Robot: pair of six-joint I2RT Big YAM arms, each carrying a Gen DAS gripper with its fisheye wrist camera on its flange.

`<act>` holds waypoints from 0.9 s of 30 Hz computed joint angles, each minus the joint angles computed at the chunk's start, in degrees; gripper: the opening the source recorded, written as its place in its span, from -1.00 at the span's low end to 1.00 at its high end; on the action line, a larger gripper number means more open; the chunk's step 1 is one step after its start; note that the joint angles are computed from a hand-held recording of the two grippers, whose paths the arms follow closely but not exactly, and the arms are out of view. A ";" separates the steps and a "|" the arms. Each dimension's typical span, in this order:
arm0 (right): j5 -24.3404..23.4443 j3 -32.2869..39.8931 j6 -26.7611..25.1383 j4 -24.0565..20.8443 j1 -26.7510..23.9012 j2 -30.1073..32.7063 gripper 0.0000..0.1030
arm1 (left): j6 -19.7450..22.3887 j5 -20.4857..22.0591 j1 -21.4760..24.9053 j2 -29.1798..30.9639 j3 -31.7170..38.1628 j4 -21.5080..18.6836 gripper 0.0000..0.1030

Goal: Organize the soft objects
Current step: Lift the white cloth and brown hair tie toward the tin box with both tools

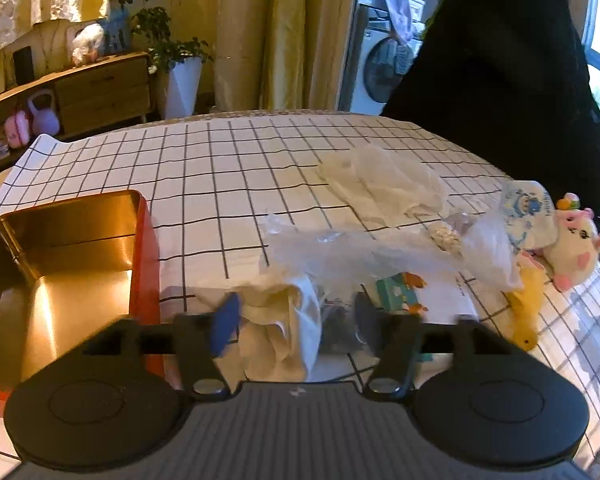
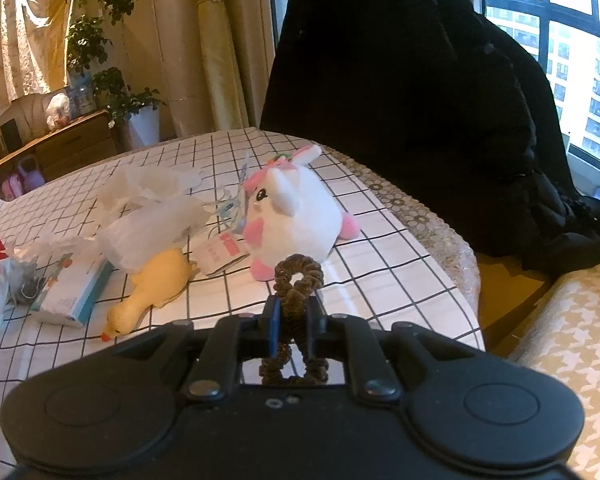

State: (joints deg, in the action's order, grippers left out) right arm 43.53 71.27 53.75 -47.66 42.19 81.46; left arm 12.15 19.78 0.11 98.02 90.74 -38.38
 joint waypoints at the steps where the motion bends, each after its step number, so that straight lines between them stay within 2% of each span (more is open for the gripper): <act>1: -0.12 0.22 -0.03 0.10 0.09 0.29 -0.76 | -0.03 -0.51 -0.23 0.30 0.14 0.28 0.30; 6: -1.33 0.23 -1.37 1.46 -0.32 1.05 -0.76 | -1.94 -5.56 -1.34 3.73 3.52 -1.68 0.30; 11: -2.27 0.39 -1.90 2.06 -0.70 1.63 -0.76 | -3.89 -6.49 -1.09 6.12 6.19 -3.30 0.27; 13: -2.49 0.54 -2.19 2.12 -0.82 1.79 -0.76 | -4.25 -4.05 -0.60 6.97 7.59 -4.74 -0.15; 15: -2.55 0.68 -2.00 1.94 -0.82 1.87 -0.76 | -4.10 -4.11 -0.61 7.18 7.92 -5.06 -0.42; 17: -2.48 0.89 -1.71 1.63 -0.69 1.88 -0.76 | -3.21 -3.88 -0.56 7.07 7.69 -4.93 -0.59; 18: -2.38 1.01 -1.55 1.45 -0.55 1.91 -0.76 | -2.76 -3.37 -0.45 7.06 7.65 -5.01 -0.75; 22: -2.00 1.78 -0.85 0.46 0.07 1.94 -0.76 | -2.86 -1.91 0.03 6.66 7.54 -5.06 -0.89; 27: -1.45 3.51 -0.41 -0.59 2.11 1.70 -0.76 | -2.27 1.47 1.53 4.21 6.16 -5.48 -0.91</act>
